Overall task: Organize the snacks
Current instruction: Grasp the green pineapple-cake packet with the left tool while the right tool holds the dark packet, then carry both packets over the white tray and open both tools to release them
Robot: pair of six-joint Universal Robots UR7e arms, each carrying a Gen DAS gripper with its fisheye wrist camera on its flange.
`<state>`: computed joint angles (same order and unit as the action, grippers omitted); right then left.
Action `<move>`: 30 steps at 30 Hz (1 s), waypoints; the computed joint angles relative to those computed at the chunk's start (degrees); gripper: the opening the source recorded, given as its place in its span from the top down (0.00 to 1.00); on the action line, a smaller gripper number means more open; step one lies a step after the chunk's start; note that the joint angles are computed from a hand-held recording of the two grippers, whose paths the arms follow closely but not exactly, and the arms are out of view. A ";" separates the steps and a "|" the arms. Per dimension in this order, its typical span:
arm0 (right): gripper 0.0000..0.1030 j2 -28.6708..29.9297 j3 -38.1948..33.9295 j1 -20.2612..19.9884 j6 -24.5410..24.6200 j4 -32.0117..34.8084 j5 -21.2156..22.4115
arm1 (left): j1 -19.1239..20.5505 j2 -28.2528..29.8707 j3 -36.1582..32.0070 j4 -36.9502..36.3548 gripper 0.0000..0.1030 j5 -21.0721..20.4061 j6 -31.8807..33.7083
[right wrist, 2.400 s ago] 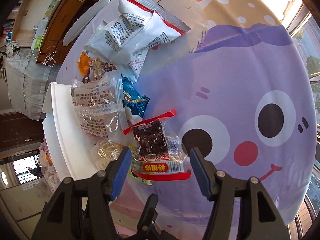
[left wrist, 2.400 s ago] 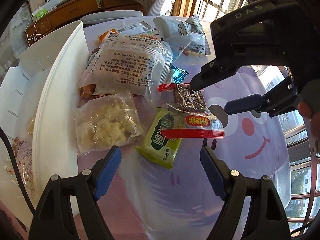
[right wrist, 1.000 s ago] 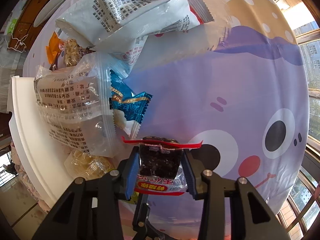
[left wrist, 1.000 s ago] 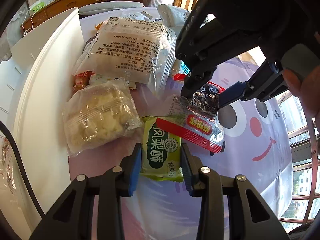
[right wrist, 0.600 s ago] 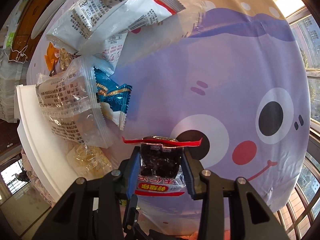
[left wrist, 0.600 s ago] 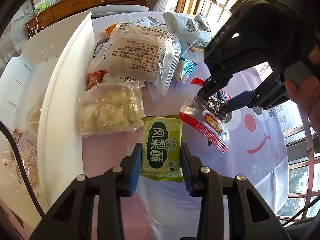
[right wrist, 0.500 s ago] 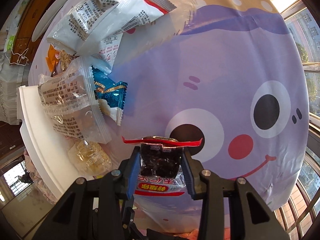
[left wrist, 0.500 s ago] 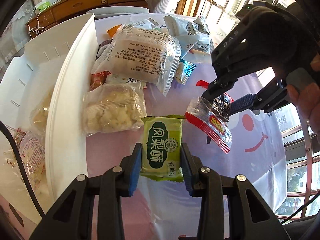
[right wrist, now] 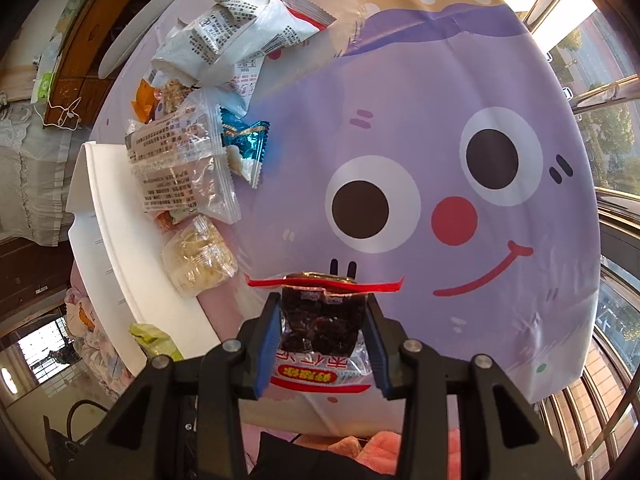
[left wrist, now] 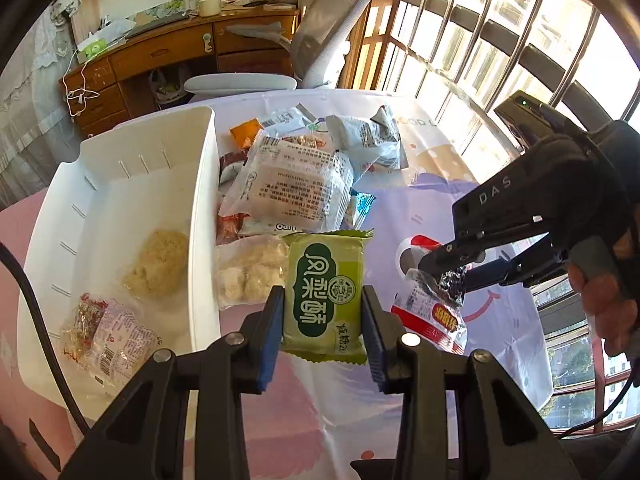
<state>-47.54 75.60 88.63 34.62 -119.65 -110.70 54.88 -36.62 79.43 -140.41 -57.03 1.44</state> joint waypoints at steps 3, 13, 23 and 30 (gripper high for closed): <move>0.62 -1.14 1.35 0.35 -1.77 -1.99 0.29 | -0.39 -0.88 -0.51 0.72 0.66 -0.28 0.21; 0.62 -1.56 4.67 5.11 -3.11 -9.81 -2.05 | 0.61 -5.27 0.87 1.09 0.66 -2.26 0.34; 0.62 -0.60 8.32 10.29 -5.01 -22.00 -5.06 | 2.66 -9.98 1.47 0.27 0.66 -4.27 5.83; 0.61 2.38 8.08 13.43 -6.62 -28.94 -5.99 | 4.81 -12.06 0.08 1.45 0.66 -5.75 9.79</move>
<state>-45.16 83.68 102.06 28.00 -148.59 -116.69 59.70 -48.68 79.51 -138.97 -62.79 11.22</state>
